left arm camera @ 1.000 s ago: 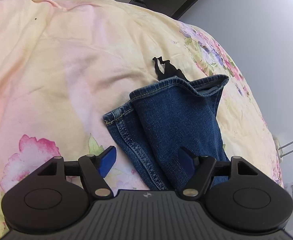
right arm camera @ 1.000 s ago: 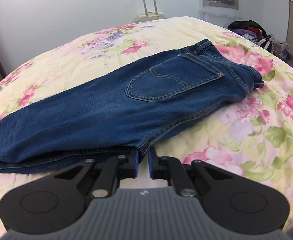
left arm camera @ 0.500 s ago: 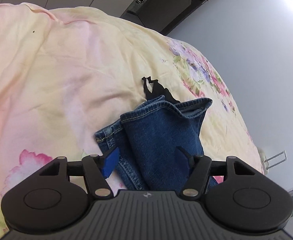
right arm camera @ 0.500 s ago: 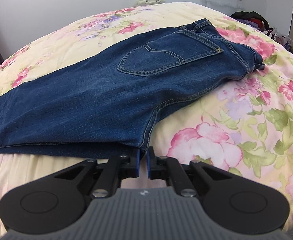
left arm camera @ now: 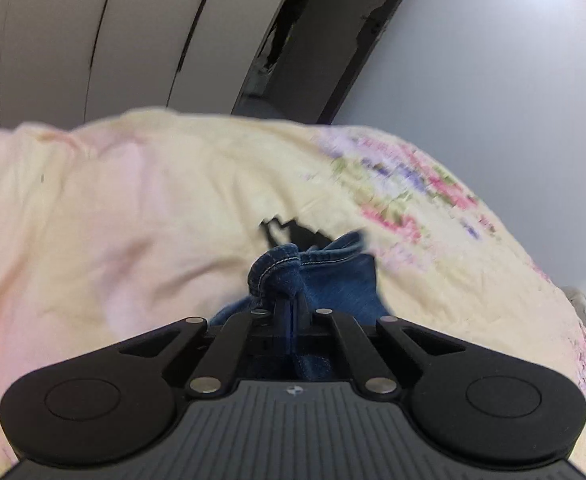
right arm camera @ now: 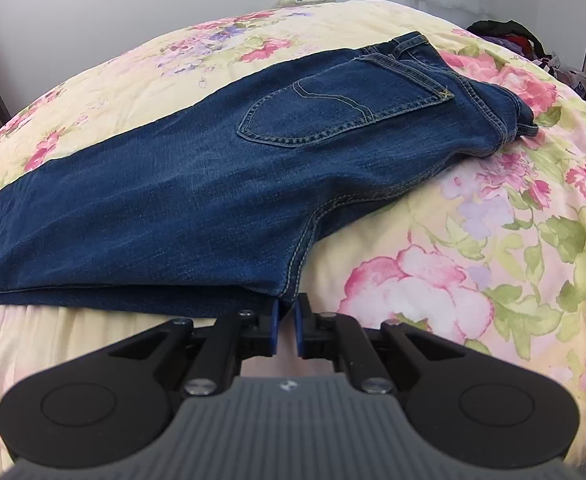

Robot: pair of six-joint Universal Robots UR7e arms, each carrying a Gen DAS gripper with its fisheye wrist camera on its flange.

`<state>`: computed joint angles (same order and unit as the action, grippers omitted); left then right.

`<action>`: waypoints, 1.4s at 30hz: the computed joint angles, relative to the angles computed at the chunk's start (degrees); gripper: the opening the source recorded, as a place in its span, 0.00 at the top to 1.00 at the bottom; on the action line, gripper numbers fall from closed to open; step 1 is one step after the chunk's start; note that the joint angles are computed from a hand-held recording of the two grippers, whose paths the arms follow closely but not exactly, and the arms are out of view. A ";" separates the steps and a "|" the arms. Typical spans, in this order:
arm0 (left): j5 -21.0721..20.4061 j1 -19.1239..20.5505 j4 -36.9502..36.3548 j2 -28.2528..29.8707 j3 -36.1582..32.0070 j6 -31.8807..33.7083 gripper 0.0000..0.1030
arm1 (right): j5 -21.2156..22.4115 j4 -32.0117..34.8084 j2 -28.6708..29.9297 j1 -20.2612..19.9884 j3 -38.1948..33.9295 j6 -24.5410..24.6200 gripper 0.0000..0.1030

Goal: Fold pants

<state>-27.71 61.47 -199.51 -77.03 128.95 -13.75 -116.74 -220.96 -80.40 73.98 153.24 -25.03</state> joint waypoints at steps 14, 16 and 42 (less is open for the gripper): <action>4.32 3.58 27.15 -3.43 1.11 -16.75 0.88 | -0.89 0.13 0.03 0.39 -0.03 -0.13 1.00; 3.89 3.21 29.07 -5.05 1.41 -18.04 0.85 | -1.55 0.41 0.16 0.78 -0.22 -0.01 1.00; -5.26 -14.46 44.06 12.01 -8.15 -28.20 0.74 | 52.11 57.51 -32.88 -40.69 -22.33 26.85 0.54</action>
